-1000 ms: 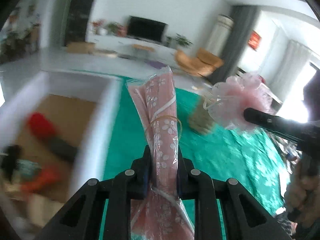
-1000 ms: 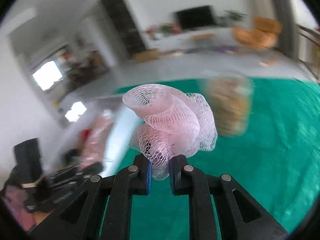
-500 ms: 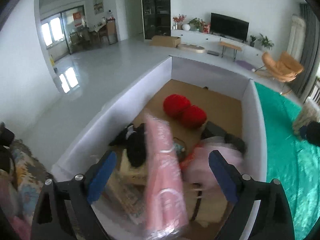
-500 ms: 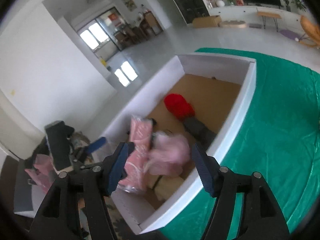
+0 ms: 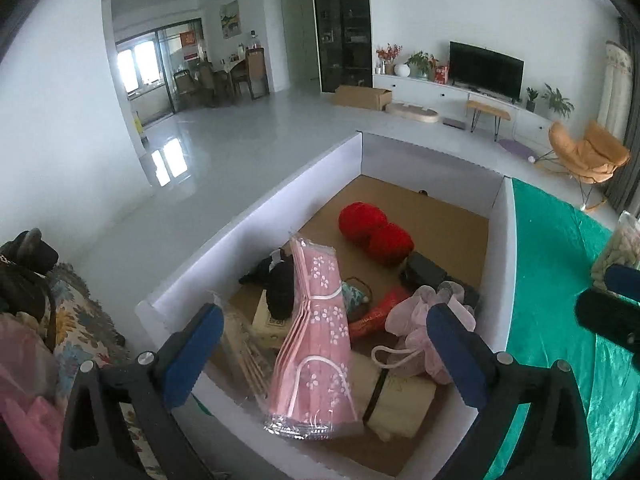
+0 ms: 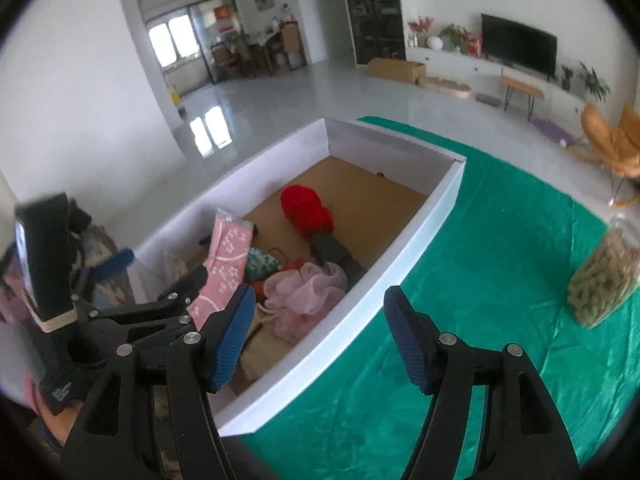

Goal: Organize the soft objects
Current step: 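Carry the bagged item and bath puff into the white box and open both tools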

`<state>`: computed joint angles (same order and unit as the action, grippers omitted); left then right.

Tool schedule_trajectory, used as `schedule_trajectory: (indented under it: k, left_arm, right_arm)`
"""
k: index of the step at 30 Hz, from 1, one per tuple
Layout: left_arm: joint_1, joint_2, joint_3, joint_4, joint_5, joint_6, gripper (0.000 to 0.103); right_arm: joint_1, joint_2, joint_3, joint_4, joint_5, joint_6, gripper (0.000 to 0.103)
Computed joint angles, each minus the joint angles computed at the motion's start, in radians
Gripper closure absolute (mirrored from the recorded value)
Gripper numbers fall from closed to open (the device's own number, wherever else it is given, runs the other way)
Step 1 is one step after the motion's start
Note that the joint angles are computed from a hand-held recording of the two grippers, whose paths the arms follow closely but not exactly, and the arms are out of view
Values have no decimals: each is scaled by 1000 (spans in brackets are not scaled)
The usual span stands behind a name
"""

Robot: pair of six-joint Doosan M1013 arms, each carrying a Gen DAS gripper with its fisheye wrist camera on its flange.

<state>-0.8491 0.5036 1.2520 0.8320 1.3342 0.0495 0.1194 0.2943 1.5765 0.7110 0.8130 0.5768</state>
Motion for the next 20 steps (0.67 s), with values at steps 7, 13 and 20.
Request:
schedule_trajectory:
  k: [7, 13, 20]
  left_arm:
    - [-11, -1, 2, 44, 41, -6, 2]
    - [-14, 2, 2, 64, 70, -12, 2]
    - [-21, -22, 39, 90, 16, -86, 0]
  right_arm:
    - [14, -6, 10, -50, -21, 19, 33]
    - [24, -14, 21, -68, -40, 5, 33]
    - [26, -15, 29, -75, -50, 7, 32]
